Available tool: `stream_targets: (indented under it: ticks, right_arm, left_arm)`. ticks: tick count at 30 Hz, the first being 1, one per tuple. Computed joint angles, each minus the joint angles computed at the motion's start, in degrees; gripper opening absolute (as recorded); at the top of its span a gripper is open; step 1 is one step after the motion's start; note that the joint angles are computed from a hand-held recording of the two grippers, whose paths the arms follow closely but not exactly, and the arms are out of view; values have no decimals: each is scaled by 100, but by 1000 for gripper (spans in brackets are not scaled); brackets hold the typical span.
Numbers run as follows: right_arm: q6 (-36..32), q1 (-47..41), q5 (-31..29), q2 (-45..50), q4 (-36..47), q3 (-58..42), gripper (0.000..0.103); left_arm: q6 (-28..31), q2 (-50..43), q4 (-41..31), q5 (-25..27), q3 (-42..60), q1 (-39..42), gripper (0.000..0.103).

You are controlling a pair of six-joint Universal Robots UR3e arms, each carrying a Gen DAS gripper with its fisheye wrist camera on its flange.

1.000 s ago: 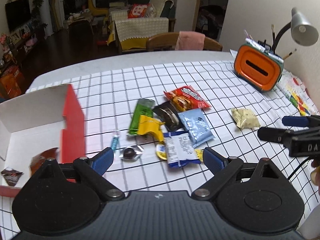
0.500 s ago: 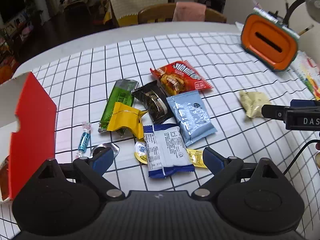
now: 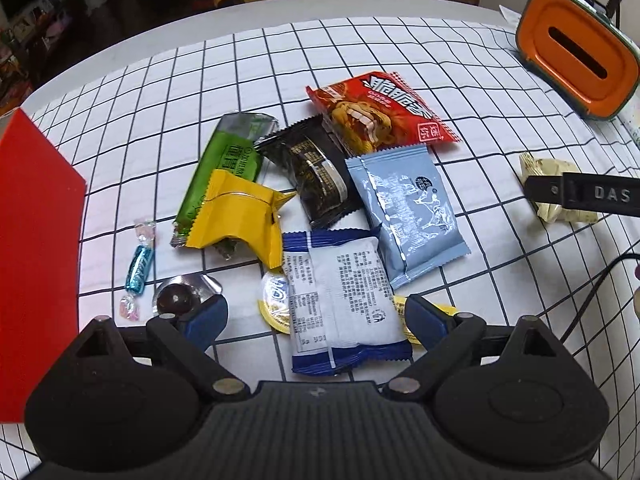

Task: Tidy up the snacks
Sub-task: 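Grasp the white-blue biscuit packet with left tool while right tool grasps the cream pastry bag, then carry both packets into the red box and open both tools to release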

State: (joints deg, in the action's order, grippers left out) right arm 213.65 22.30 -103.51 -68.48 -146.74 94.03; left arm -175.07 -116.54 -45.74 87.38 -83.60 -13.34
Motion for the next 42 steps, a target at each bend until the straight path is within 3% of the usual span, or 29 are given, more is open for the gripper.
stream_targets:
  ticks: [3,9,17,28,42]
  right_arm:
    - [-36,-1,26,105,25,-90,88]
    - [-59,26,-37,193,45,-154,79]
    - [-47,50,-144,64,-11,21,61]
    - [40,311,-150,-339,-40,208,58]
    - [535,1220,-173,-897,417,-18,58]
  left_arm:
    - [1,-101,-10,46,123,-28,94]
    - [47,-234,-114,41,294,-5,80]
    - [50,-146,-38,-35,206,71,50]
    - [50,354,117,-211,-396,253,47]
    - [329,1875,-213,-667,-1492,914,46]
